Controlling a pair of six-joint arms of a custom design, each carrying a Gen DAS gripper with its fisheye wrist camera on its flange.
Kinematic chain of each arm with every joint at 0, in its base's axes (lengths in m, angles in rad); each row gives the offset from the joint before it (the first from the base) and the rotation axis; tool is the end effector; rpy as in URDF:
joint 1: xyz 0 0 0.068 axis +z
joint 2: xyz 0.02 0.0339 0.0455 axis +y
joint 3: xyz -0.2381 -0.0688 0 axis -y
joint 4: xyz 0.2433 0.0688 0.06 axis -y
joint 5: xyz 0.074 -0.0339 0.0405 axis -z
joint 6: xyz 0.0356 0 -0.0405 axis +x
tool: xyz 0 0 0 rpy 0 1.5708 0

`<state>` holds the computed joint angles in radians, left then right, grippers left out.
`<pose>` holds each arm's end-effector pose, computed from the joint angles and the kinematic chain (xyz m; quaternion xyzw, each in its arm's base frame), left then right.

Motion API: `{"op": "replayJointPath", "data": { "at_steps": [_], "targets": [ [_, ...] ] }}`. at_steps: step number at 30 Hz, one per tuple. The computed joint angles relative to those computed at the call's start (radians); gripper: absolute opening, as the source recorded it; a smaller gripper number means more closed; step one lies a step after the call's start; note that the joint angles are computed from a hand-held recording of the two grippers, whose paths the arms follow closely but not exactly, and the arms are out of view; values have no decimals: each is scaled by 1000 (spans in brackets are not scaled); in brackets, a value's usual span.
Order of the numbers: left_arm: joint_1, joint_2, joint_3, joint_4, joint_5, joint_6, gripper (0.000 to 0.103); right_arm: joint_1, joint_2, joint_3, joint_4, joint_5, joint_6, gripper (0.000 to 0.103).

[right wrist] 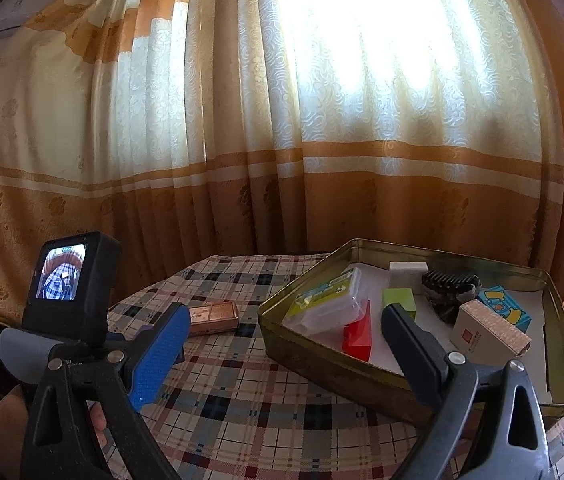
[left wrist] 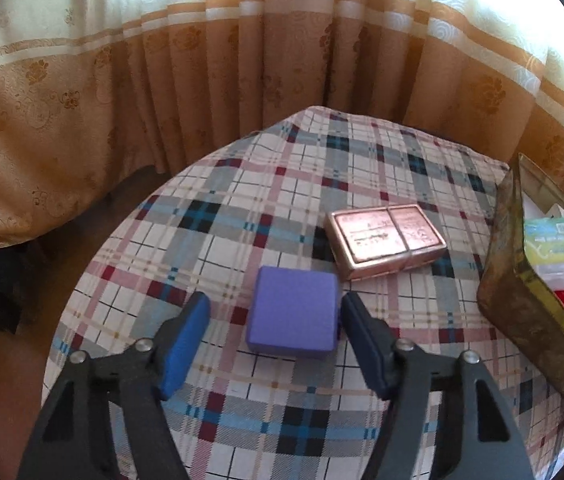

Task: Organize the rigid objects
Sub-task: 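Move the open left tool down over the purple block, then close the left tool on the purple block while the right tool reaches the copper box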

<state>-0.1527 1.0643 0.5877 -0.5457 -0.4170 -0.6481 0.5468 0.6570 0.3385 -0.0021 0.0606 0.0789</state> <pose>0.2036 -0.0167 0.1725 -0.2852 0.8993 0.0802 0.3217 0.1594 0.0945 0.2052 -0.1707 0.7926 0.1566 0.5641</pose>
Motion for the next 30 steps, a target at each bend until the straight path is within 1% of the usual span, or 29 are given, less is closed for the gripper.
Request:
{"op": "replayJointPath", "data": {
  "at_steps": [4, 6, 8, 9, 15, 17, 18, 21, 23, 25, 27, 29, 30],
  "targets": [
    [-11, 1, 4, -3, 3, 6, 68, 9, 33, 17, -7, -3, -5, 98],
    [-4, -19, -6, -2, 8, 7, 61, 8, 44, 24, -11, -8, 3, 98],
    [14, -60, -31, 14, 31, 9, 43, 2, 57, 29, -10, -16, 12, 98],
    [24, -64, -34, 24, 41, 9, 40, -1, 63, 32, -10, -21, 15, 98],
    [42, -80, -47, 47, 66, 15, 40, 3, 120, 59, -1, -39, 16, 98],
    [57, -128, -74, 58, 78, 3, 39, 11, 138, 63, 16, -40, 8, 98],
    [67, -186, -104, 66, 78, -14, 39, 15, 153, 68, 29, -43, 3, 98],
    [70, -354, -176, 68, 42, -56, 39, 22, 224, 105, 66, -65, -3, 98],
    [45, -440, -204, 57, -18, -85, 39, 28, 288, 149, 95, -88, -4, 98],
    [11, -470, -208, 46, -88, -104, 39, 37, 355, 200, 109, -109, -16, 94],
    [-23, -490, -205, 27, -163, -126, 39, 45, 459, 281, 105, -149, -35, 89],
    [-30, -498, -207, 21, -194, -142, 39, 51, 570, 374, 74, -191, -61, 89],
    [-17, -509, -208, 15, -186, -141, 39, 52, 646, 440, 32, -217, -76, 88]
  ]
}}
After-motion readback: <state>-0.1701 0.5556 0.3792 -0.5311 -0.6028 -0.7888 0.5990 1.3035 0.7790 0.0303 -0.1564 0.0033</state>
